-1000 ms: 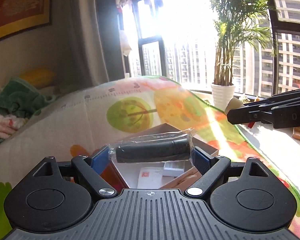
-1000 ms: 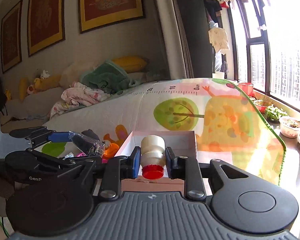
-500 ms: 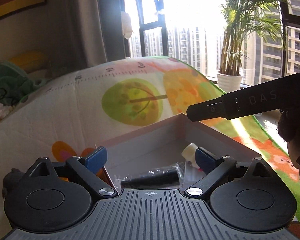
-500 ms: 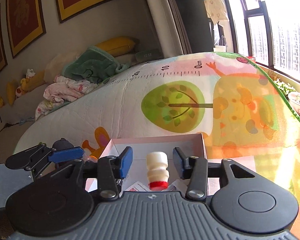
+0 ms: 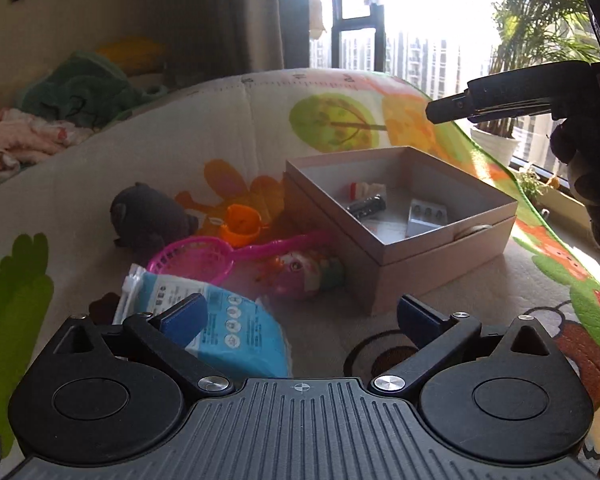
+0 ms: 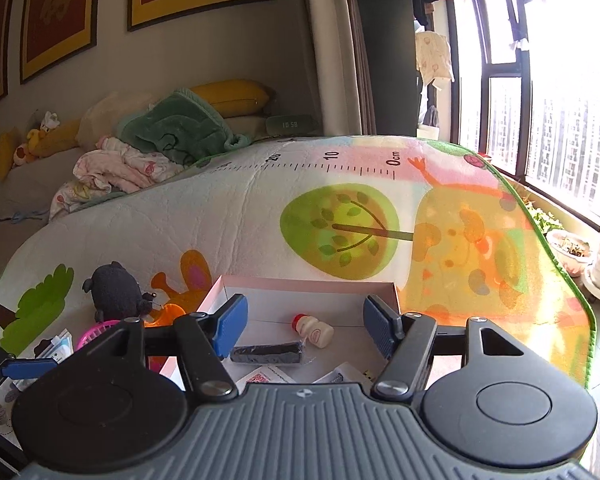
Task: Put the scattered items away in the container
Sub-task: 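Open both tools to drop the cylinder and bottle into the pink box, then grasp the blue-and-white wipes pack with the right tool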
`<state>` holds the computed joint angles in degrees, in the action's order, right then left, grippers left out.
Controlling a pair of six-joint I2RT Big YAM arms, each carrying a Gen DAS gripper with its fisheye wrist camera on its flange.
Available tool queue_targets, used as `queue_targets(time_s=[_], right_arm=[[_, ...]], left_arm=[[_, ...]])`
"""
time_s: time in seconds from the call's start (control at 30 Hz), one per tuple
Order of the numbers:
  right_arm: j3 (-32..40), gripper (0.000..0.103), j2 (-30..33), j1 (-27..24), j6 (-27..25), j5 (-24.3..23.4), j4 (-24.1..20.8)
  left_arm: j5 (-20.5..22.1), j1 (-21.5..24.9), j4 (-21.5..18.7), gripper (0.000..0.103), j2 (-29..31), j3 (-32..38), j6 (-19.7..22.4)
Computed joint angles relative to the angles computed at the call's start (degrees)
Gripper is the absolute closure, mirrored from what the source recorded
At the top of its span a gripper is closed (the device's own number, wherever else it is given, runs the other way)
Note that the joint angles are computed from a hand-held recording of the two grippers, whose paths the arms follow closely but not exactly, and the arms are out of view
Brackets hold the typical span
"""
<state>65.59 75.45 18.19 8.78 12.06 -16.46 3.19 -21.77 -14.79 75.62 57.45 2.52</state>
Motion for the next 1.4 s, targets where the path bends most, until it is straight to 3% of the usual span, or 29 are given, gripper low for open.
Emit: queue_targets(time_s=[0.2, 0.53, 0.7, 0.8, 0.9, 0.93, 0.97, 1.07, 1.2, 1.4], right_arm=[[0.17, 0.035, 0.60, 7.73, -7.78, 2.11, 1.54], [4.42, 0.035, 7.30, 17.49, -11.99, -0.38, -5.21], [6.77, 0.031, 11.92, 21.34, -20.00, 2.96, -6.27], [10.09, 0.030, 15.77, 21.52, -19.74, 2.96, -8.56], [10.88, 0.033, 17.57, 21.01, -19.87, 3.31, -7.41], [10.78, 0.038, 17.47, 20.97, -19.97, 3.64, -7.29], [10.69, 0.052, 17.06, 20.91, -19.64, 3.67, -7.68], [9.28, 0.054, 14.26, 20.48, -18.09, 0.82, -9.58], [4.50, 0.055, 8.97, 21.02, -17.29, 1.42, -10.22], [-4.14, 0.055, -0.69, 21.27, -12.93, 7.02, -12.00]], left_arm=[[-4.58, 4.96, -2.81, 0.000, -3.58, -4.45, -4.85], [-5.53, 11.93, -2.74, 0.000, -8.87, -8.73, -10.02], [-6.71, 13.65, -3.03, 0.000, -9.76, -9.36, -11.32], [-4.60, 14.48, -4.00, 0.000, -10.25, -9.56, -12.05], [-1.54, 15.35, -4.56, 0.000, -10.80, -9.96, -12.51], [-1.52, 15.33, -4.16, 0.000, -11.02, -10.32, -12.54], [-1.92, 15.15, -3.79, 0.000, -11.12, -10.54, -12.40], [-2.39, 14.64, -3.24, 0.000, -10.68, -10.44, -11.91], [-1.58, 14.03, -2.86, 0.000, -9.86, -9.87, -11.96], [-2.09, 12.27, -2.86, 0.000, -8.62, -8.91, -10.38]])
